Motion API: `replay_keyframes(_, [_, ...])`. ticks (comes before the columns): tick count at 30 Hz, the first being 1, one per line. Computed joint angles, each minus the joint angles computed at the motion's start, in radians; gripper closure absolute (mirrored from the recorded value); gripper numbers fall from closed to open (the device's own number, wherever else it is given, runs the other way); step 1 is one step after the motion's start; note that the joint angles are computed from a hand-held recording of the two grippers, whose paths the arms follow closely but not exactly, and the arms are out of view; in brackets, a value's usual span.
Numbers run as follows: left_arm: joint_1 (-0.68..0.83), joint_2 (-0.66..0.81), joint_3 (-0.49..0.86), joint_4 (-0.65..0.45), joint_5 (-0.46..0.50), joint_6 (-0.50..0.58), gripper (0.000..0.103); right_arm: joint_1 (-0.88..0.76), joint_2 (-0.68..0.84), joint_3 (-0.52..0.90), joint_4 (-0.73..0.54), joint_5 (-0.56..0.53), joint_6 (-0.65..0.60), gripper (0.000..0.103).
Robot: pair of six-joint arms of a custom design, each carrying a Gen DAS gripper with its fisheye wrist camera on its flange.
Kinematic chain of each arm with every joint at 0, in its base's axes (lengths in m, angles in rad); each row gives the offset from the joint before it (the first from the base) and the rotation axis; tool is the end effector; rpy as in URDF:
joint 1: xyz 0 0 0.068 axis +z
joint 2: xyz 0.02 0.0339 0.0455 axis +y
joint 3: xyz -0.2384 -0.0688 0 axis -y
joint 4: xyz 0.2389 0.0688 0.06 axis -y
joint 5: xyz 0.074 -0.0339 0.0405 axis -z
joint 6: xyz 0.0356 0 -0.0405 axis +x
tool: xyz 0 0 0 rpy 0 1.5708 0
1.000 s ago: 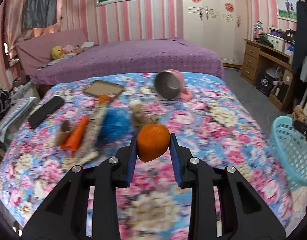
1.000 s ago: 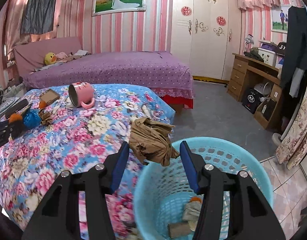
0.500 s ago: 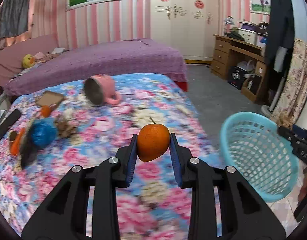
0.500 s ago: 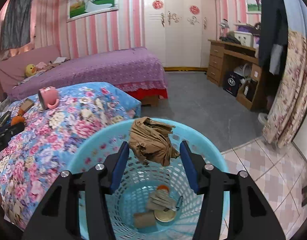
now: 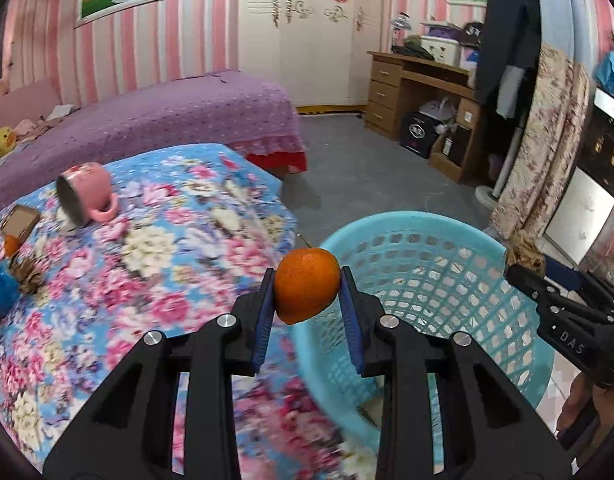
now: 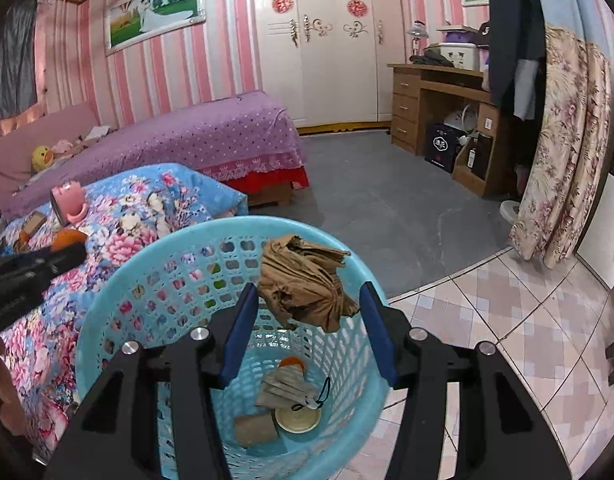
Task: Collect trash
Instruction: 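Open both tools to drop the orange and brown cloth into the basket, then move both tools back over the bed toward the remaining items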
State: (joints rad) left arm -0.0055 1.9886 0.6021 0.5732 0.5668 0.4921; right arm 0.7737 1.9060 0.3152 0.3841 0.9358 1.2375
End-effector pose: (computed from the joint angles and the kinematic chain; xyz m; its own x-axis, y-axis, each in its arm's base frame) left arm 0.2909 -0.0207 0.0319 -0.4638 0.4012 -0.7899 0.6725 0.7398 -0.0192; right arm 0.1542 0.1105 0.0097 -0.4166 0.3766 -0.8274 0.5631 0.8214 0.0904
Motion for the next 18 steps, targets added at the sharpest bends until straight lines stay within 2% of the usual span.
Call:
replay_keyframes(6, [-0.092, 0.028, 0.009, -0.001, -0.055, -0.021, 0.07, -0.006, 0.006, -0.028, 0.022, 0.004, 0.039, 0.051])
replay_keyframes(7, [-0.099, 0.028, 0.001, 0.013, -0.061, -0.02, 0.066, -0.006, 0.006, -0.031, 0.022, 0.006, 0.045, 0.051])
replay_keyframes(9, [-0.108, 0.028, -0.02, 0.06, -0.082, -0.022, 0.04, -0.004, 0.001, -0.038, 0.023, 0.008, 0.048, 0.051])
replay_keyframes(11, [-0.097, 0.026, -0.036, 0.104, -0.082, -0.027, 0.028, -0.008, 0.005, -0.037, 0.028, 0.007, 0.042, 0.051])
replay_keyframes(18, [0.002, 0.009, 0.004, 0.059, -0.02, -0.009, 0.011, -0.013, 0.005, -0.023, 0.015, 0.007, 0.035, 0.051])
